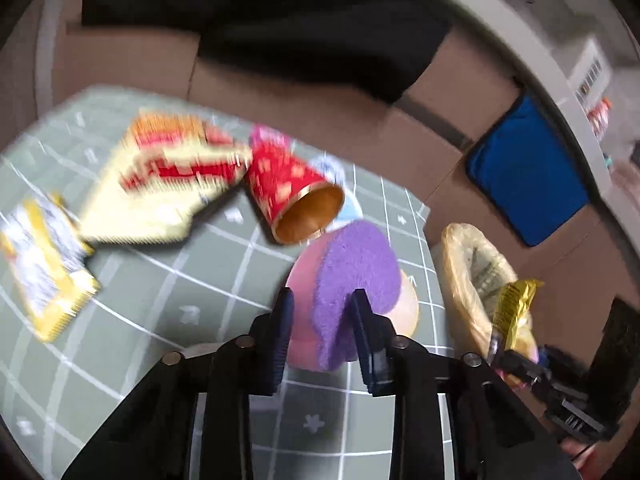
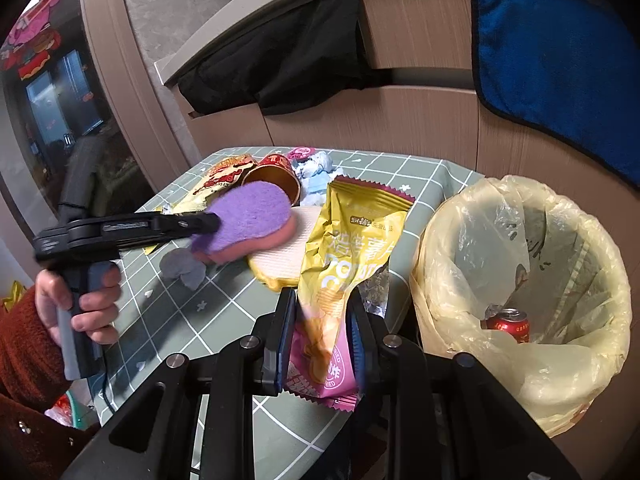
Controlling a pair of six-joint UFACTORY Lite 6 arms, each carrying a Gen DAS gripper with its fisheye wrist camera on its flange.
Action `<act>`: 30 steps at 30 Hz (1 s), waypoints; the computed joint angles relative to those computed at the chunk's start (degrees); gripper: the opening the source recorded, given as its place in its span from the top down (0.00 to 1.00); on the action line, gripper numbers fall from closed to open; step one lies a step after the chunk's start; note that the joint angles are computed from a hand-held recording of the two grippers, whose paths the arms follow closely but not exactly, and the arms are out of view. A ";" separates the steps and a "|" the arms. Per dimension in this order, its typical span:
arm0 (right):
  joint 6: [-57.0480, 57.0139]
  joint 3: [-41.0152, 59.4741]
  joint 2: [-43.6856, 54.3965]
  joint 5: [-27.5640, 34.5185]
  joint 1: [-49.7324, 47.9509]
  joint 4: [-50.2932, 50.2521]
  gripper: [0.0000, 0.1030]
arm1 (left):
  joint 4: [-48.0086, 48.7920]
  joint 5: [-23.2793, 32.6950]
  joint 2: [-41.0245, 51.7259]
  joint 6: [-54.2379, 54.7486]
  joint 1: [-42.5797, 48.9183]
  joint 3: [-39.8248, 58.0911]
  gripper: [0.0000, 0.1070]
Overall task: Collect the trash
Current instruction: 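Lift the purple sponge and yellow chip bag and carry them over the bin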
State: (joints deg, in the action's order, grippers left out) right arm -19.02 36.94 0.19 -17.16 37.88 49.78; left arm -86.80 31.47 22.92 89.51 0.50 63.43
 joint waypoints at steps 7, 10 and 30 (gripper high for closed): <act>0.54 -0.01 -0.10 -0.68 1.26 0.55 0.77 | -22.19 -5.43 -14.62 26.46 -0.68 -16.14 0.77; -6.31 1.17 -0.27 -0.96 2.58 7.31 0.77 | -32.79 -5.48 -19.01 36.95 -1.05 -20.44 0.79; -30.42 7.73 -2.42 -4.31 4.76 26.47 0.77 | -47.24 -7.74 -29.90 47.86 -4.82 -23.89 0.80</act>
State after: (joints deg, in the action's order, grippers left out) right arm -49.44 44.68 -2.23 -21.48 42.64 76.25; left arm -134.05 23.73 -6.98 137.36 -4.32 39.54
